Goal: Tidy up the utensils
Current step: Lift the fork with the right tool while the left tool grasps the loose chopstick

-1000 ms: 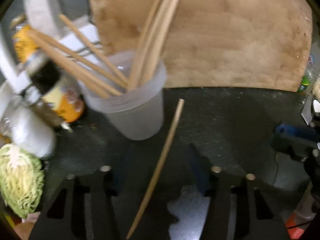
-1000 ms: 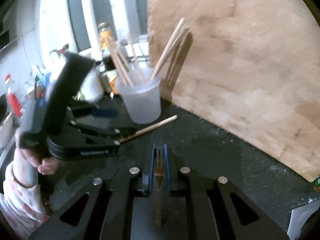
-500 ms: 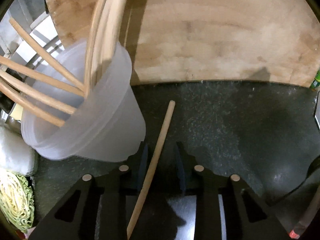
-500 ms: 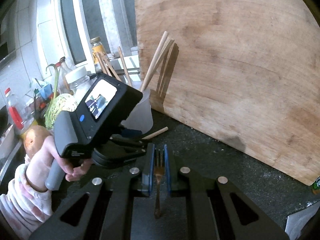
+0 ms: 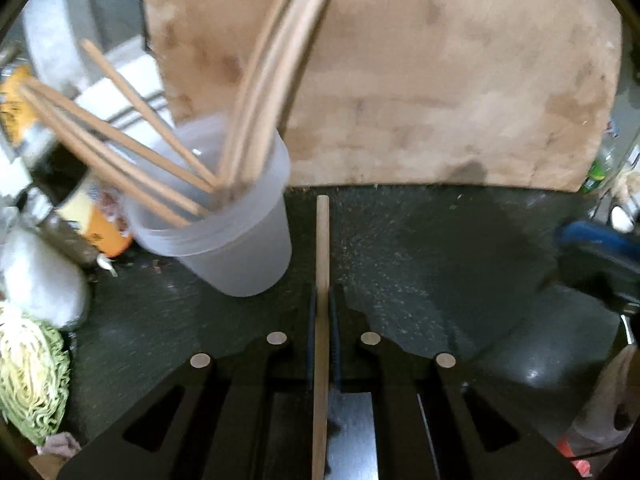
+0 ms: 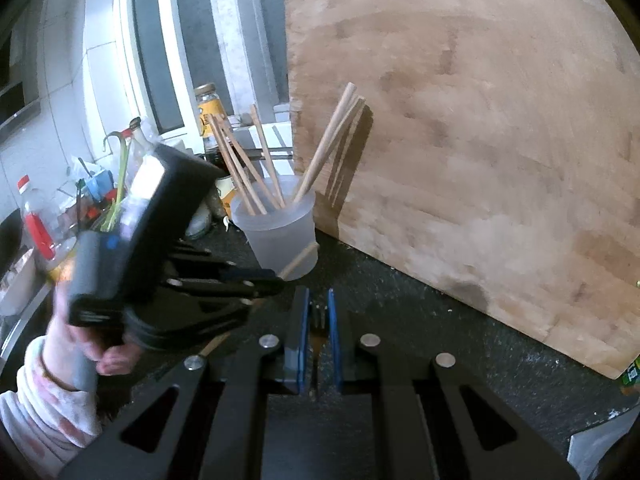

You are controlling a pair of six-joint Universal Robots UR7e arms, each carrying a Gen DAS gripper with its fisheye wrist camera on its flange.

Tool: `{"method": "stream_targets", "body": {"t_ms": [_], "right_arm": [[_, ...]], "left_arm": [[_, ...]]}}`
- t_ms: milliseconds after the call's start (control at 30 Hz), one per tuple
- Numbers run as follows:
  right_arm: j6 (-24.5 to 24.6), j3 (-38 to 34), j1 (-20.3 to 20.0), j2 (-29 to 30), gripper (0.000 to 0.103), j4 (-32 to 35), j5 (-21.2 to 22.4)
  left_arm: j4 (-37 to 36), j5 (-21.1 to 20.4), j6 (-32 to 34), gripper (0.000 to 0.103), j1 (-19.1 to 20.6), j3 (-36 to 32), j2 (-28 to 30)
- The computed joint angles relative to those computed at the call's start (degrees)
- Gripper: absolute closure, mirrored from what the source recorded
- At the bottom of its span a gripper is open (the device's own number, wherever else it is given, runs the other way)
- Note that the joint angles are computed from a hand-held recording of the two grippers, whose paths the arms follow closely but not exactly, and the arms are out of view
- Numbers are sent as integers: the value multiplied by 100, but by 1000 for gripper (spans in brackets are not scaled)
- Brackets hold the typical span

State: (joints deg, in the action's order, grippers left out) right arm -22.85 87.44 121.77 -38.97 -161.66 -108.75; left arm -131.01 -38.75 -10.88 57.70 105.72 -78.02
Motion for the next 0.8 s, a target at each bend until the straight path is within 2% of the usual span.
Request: {"method": "stream_targets", "body": {"t_ms": [300,400,533,633,700,800], "right_arm": [[-120,-188,178,129,94,-27,-168],[-128,-298,245,191,94,-19,-220],[-214,-540,360,304,94,-31,-264],[-255,-791,454,417,94,-51,-277],[-237,-1040,508,519,94,-37,-242],[-178,-1460,585,705,94,38,-219]], "left_arm": [[-721,508,278,97,-741,417,-859],[-967,657,412,97,-914,347,-953],[-1825,838,846,97,-1063,434,-1048],[-2268,1274,1183,97,-1291,415,-1055],[-2914,1259,1622,97,-1383,410,-1041],[-3658,819,1805,97,-1373,328,-1069]]}}
